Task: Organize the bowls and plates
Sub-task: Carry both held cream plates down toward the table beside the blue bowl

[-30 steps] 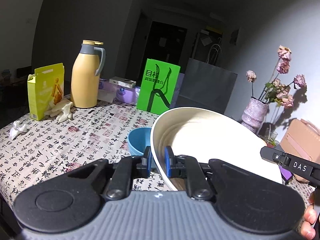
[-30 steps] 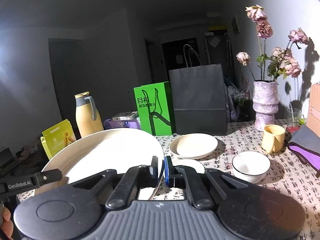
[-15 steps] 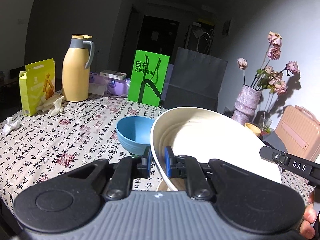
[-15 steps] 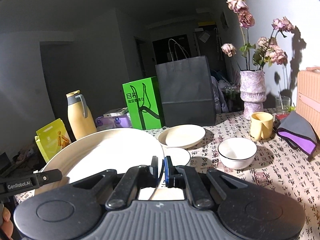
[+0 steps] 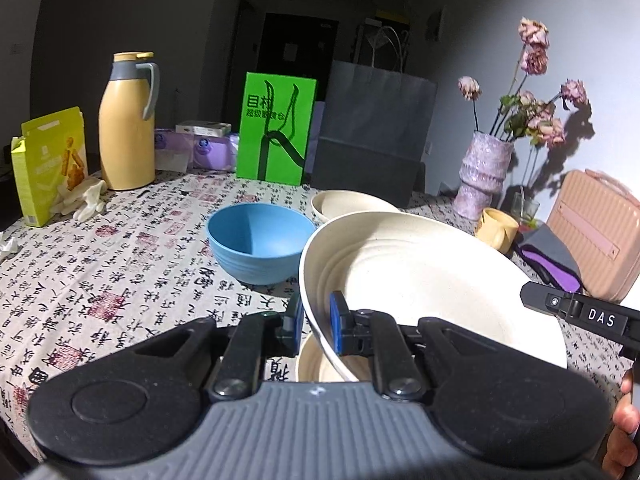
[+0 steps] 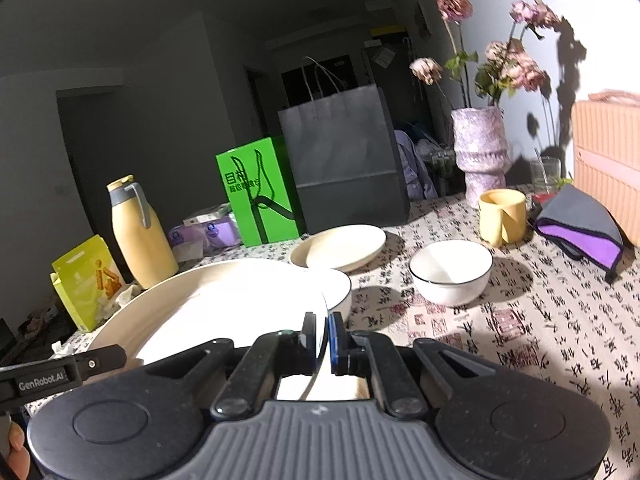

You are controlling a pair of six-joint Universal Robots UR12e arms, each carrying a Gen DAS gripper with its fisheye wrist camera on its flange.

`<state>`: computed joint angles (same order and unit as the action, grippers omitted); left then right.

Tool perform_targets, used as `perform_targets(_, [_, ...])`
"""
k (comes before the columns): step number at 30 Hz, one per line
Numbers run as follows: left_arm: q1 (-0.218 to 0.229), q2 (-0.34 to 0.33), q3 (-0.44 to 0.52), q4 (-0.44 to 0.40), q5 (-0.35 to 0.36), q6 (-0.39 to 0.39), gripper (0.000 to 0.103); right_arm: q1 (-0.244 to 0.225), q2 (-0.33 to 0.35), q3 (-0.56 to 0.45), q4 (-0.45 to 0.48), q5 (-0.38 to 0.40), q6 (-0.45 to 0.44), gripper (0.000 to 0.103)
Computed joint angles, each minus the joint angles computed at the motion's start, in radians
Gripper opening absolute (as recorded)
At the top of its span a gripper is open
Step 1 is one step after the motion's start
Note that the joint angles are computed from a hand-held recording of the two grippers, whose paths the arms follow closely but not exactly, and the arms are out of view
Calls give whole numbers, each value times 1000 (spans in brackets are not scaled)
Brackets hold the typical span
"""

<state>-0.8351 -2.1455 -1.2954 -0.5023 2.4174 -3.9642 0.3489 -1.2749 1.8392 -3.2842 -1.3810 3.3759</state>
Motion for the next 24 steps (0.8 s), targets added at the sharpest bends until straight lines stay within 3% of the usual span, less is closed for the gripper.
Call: perform_targets(24, [32, -36, 10, -30, -92, 36, 14, -13, 66, -18, 37, 0, 39, 6])
